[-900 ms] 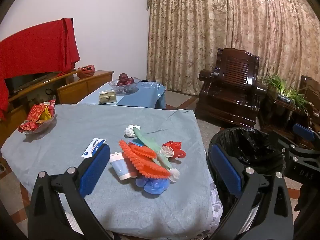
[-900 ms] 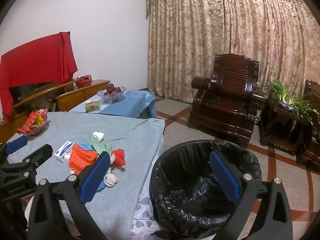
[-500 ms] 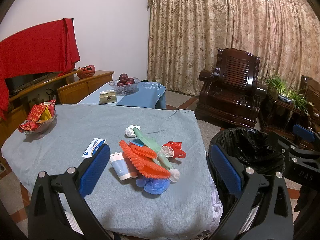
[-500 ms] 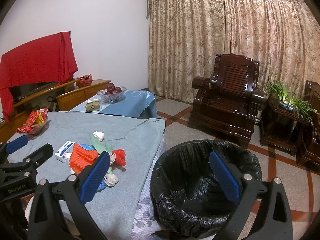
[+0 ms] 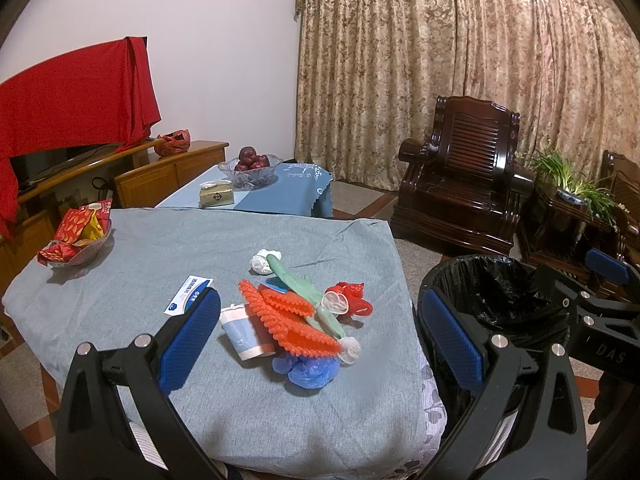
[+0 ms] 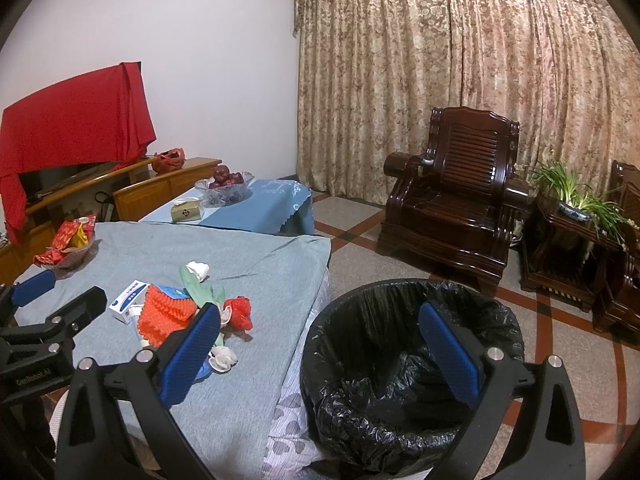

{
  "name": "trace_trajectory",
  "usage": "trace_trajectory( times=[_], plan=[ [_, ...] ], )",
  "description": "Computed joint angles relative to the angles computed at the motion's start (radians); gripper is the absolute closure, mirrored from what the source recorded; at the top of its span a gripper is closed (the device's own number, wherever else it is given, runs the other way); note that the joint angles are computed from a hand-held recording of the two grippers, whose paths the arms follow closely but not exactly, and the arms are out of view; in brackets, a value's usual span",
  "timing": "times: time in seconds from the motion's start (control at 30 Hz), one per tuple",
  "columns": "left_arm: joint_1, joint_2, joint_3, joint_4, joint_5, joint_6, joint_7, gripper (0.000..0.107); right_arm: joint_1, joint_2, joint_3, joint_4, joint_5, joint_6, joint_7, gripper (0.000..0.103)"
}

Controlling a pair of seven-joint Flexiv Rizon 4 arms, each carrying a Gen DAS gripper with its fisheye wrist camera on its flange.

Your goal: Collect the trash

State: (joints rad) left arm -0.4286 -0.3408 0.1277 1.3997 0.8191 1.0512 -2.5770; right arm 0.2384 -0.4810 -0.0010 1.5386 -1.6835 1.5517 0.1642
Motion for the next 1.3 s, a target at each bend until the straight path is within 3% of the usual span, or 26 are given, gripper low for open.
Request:
trace_trajectory(
  times=[1.3],
  plan=[
    [0.001, 0.001, -0.002, 0.000, -0.001, -0.004, 0.002, 0.009, 0.017, 0.001, -0.018, 0.005, 0.032, 0.005, -0.025, 0.006]
  ],
)
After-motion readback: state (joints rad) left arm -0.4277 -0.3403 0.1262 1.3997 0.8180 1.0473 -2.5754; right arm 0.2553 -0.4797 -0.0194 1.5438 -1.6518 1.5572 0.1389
